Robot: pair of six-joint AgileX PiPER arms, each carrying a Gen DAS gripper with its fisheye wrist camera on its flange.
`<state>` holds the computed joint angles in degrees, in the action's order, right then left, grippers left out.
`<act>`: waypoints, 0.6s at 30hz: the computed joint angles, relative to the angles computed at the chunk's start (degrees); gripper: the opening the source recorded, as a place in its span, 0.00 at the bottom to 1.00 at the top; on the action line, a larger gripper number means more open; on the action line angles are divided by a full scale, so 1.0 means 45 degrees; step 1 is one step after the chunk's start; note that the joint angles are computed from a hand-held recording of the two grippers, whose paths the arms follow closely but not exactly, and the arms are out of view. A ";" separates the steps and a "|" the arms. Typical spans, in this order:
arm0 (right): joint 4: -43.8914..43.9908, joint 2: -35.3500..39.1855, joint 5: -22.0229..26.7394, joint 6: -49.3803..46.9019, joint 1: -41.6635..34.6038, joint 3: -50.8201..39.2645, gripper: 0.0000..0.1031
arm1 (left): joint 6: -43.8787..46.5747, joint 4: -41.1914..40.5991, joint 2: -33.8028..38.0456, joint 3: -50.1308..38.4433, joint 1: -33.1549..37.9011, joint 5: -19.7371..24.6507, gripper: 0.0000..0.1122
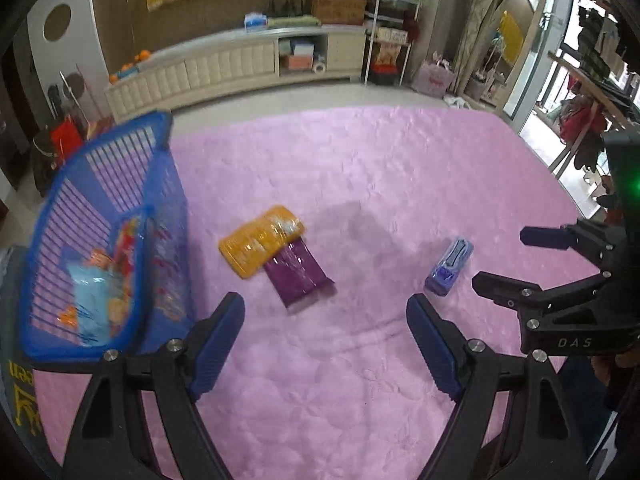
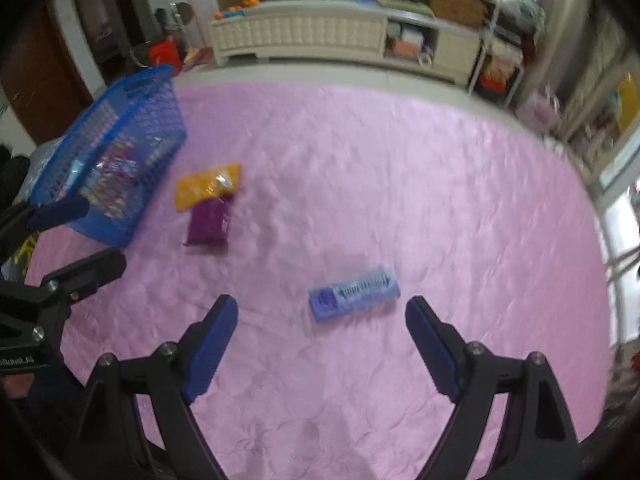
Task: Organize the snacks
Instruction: 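Withdraw both grippers from the basket toward the remaining packs, then grasp the blue Doublemint gum pack with the right gripper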
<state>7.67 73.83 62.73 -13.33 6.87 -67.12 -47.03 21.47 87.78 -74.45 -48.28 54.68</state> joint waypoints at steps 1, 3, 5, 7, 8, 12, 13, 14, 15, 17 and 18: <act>0.0205 0.0227 -0.0097 -0.0243 -0.0237 0.0150 0.86 | -0.0060 -0.0070 0.0120 0.0056 0.0021 -0.0061 0.73; 0.0507 0.0322 -0.0367 -0.0907 -0.0538 0.0548 0.86 | -0.0279 0.0079 0.0563 -0.0037 0.0002 0.0036 0.73; 0.0369 0.0445 -0.0911 -0.1545 -0.0485 0.0958 0.86 | -0.0223 -0.0085 0.0801 -0.0069 0.0087 -0.0085 0.73; 0.0227 0.0527 -0.1540 -0.2240 -0.0450 0.1413 0.86 | -0.0231 -0.0362 0.0998 0.0025 0.0235 -0.0284 0.73; 0.0296 0.0634 -0.1807 -0.2718 -0.0565 0.1586 0.86 | -0.0279 -0.0491 0.1110 0.0091 0.0277 -0.0386 0.73; 0.1129 0.1343 -0.2191 -0.4281 -0.1297 0.1758 0.86 | -0.0436 -0.0977 0.1758 0.0120 0.0341 -0.0670 0.73; 0.1374 0.1586 -0.2162 -0.4656 -0.1481 0.1733 0.86 | -0.0442 -0.1049 0.1912 0.0084 0.0343 -0.0725 0.73; 0.1514 0.1771 -0.2224 -0.4861 -0.1576 0.1751 0.86 | -0.0455 -0.1120 0.2058 0.0022 0.0320 -0.0747 0.73; 0.1708 0.1923 -0.2239 -0.5129 -0.1707 0.1746 0.86 | -0.0428 -0.1224 0.2234 -0.0053 0.0316 -0.0796 0.73; 0.1915 0.2161 -0.2354 -0.5566 -0.1911 0.1768 0.86 | -0.0458 -0.1357 0.2467 -0.0204 0.0220 -0.0755 0.73; 0.1893 0.2245 -0.2506 -0.5661 -0.1943 0.1837 0.87 | -0.0458 -0.1415 0.2629 -0.0320 0.0210 -0.0733 0.73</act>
